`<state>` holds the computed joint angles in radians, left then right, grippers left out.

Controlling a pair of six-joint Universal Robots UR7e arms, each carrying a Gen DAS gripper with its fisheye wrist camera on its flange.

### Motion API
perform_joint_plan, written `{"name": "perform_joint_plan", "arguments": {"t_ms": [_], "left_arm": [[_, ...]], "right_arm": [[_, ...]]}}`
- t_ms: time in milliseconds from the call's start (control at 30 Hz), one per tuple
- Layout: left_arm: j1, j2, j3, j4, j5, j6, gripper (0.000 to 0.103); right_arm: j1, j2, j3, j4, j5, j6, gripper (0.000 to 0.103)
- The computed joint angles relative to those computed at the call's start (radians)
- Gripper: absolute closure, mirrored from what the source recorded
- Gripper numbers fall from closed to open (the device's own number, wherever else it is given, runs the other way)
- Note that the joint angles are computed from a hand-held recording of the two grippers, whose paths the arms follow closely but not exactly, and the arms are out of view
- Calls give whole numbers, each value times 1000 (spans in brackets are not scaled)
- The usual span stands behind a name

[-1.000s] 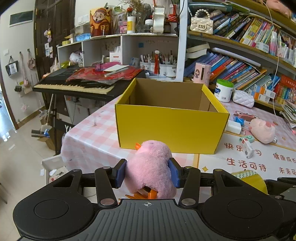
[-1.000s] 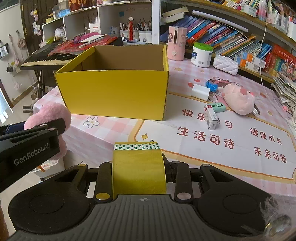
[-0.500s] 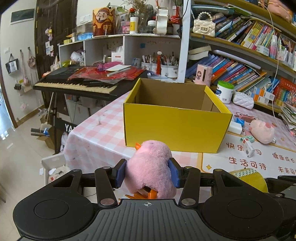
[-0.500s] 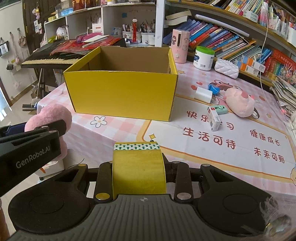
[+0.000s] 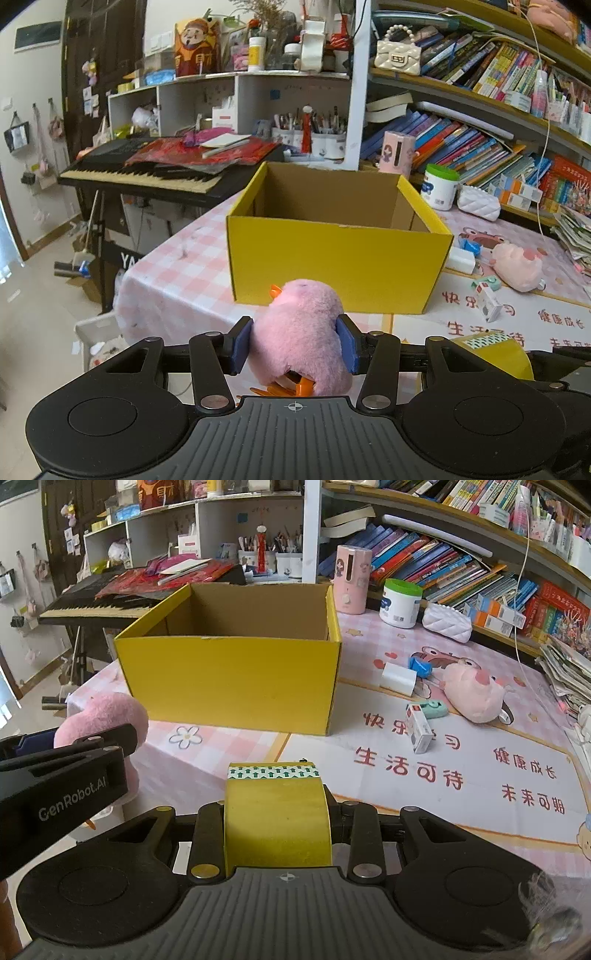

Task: Organize objects
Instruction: 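Carry the plush toy and tape roll toward the yellow box with both tools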

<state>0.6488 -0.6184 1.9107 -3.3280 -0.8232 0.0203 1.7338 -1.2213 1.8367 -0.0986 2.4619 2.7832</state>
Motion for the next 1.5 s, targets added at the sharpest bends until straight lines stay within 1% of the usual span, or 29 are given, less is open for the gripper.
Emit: {"name": "perform_joint_plan", "arguments": {"t_ms": [167,300,500,700,767,867,967,1167,1233,1500], "left_arm": [[5,28,-45,-19,7,6,56],[10,55,-91,-51,15,40,56],[17,105,-192,-90,24,98,56],[27,172,-317,-110,24,171,56],[29,193,-355,-110,26,191,56],[34,225,-414,-109,38,216,56],[47,251,-470,-83,46,217,56],[68,306,-571,-1,87,222,56],[76,319,-598,46,96,204,56],[94,359,-664,185,131,150,56]], "right_arm": [[-22,-11,-18,0,-39,-37,73],[-37,-26,-36,-18,-77,-76,73],[-57,-23,-115,33,-135,-76,73],[-80,-11,-203,64,-215,-110,73],[-89,-1,-231,63,-238,-133,73],[-102,14,-263,35,-278,-197,73],[-118,33,-290,-1,-329,-275,73],[-155,93,-374,20,-387,-357,73],[-170,115,-403,42,-401,-368,73],[-218,211,-537,201,-391,-371,73]]}}
